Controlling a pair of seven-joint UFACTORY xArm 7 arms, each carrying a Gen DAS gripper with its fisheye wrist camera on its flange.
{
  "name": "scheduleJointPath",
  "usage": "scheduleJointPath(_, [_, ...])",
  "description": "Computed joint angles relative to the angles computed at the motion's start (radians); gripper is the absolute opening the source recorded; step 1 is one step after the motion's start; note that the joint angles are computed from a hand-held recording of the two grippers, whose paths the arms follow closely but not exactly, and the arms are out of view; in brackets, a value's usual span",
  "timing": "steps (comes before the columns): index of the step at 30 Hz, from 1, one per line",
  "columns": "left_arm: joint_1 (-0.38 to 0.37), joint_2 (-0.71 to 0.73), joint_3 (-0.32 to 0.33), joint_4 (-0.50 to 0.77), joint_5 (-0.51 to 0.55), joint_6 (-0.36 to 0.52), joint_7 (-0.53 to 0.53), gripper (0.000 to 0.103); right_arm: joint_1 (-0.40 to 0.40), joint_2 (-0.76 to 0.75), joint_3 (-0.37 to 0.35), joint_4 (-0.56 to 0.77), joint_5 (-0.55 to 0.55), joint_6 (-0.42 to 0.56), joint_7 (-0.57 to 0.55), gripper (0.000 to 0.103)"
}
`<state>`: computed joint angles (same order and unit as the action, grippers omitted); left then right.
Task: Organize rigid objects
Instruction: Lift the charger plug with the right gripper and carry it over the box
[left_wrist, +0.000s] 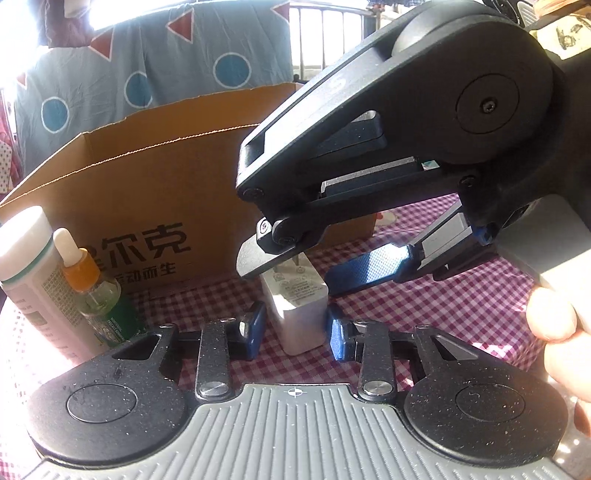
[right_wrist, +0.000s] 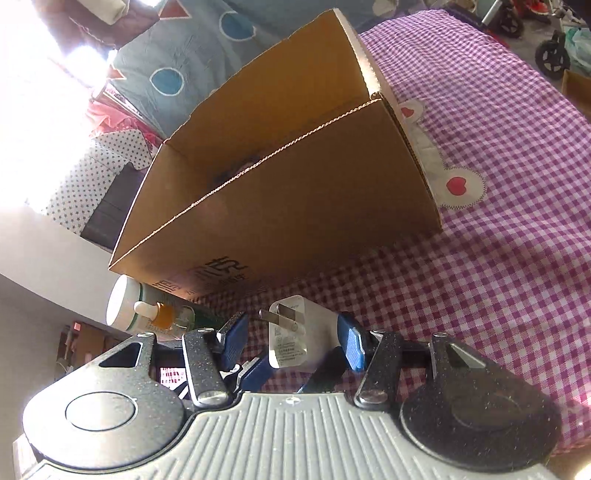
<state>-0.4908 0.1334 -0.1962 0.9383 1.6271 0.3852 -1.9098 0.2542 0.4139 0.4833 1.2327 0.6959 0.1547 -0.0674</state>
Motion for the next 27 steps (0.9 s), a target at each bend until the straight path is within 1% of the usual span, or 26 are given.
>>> scheduleJointPath(1, [0.0, 0.002, 0.001, 0.002, 0.002, -0.001, -0.006, 0.033, 0.046, 0.005, -0.052, 0.015, -0.055, 0.018, 0.045, 0.056])
scheduleJointPath(3, [0.001, 0.005, 0.002, 0.006, 0.009, 0.0, -0.019, 0.033, 0.1, 0.016, -0.112, 0.039, -0.136, 0.047, 0.111, 0.055])
scheduleJointPath(4, [0.002, 0.005, 0.002, 0.007, 0.01, -0.002, -0.024, 0.032, 0.109, 0.013, -0.124, 0.037, -0.162, 0.054, 0.13, 0.055])
scheduleJointPath(5, [0.004, 0.005, 0.004, 0.008, 0.013, -0.004, -0.028, 0.032, 0.119, 0.016, -0.134, 0.04, -0.188, 0.057, 0.146, 0.052])
scheduleJointPath(6, [0.005, 0.006, 0.004, 0.009, 0.015, -0.005, -0.031, 0.032, 0.154, 0.021, -0.17, 0.05, -0.239, 0.061, 0.188, 0.048])
scheduleJointPath(8, [0.01, 0.008, 0.006, 0.011, 0.023, -0.015, -0.043, 0.031, 0.152, 0.028, -0.163, 0.055, -0.271, 0.051, 0.206, 0.045])
scheduleJointPath(9, [0.01, 0.006, 0.006, 0.009, 0.03, -0.015, -0.051, 0.031, 0.162, 0.026, -0.173, 0.058, -0.296, 0.052, 0.224, 0.042])
scheduleJointPath(11, [0.01, 0.009, 0.004, 0.013, 0.029, -0.012, -0.05, 0.031, 0.208, 0.021, -0.22, 0.067, -0.373, 0.062, 0.286, 0.041])
scheduleJointPath(13, [0.013, 0.005, 0.006, 0.011, 0.036, -0.019, -0.06, 0.031, 0.237, 0.019, -0.249, 0.073, -0.439, 0.068, 0.333, 0.039])
scheduleJointPath(18, [0.005, -0.035, -0.007, -0.015, 0.046, 0.002, -0.084, 0.032, 0.238, -0.026, -0.245, 0.044, -0.51, 0.063, 0.387, 0.038])
scheduleJointPath(23, [0.006, -0.117, -0.023, -0.042, 0.041, 0.026, -0.081, 0.032, 0.261, -0.097, -0.267, 0.023, -0.59, 0.057, 0.441, 0.038])
scheduleJointPath(25, [0.01, -0.152, -0.03, -0.045, 0.024, 0.038, -0.056, 0.032, 0.262, -0.124, -0.268, 0.024, -0.614, 0.057, 0.449, 0.038])
scheduleJointPath(27, [0.016, -0.181, -0.037, -0.037, -0.016, 0.056, -0.006, 0.032, 0.245, -0.137, -0.249, 0.047, -0.609, 0.064, 0.427, 0.038])
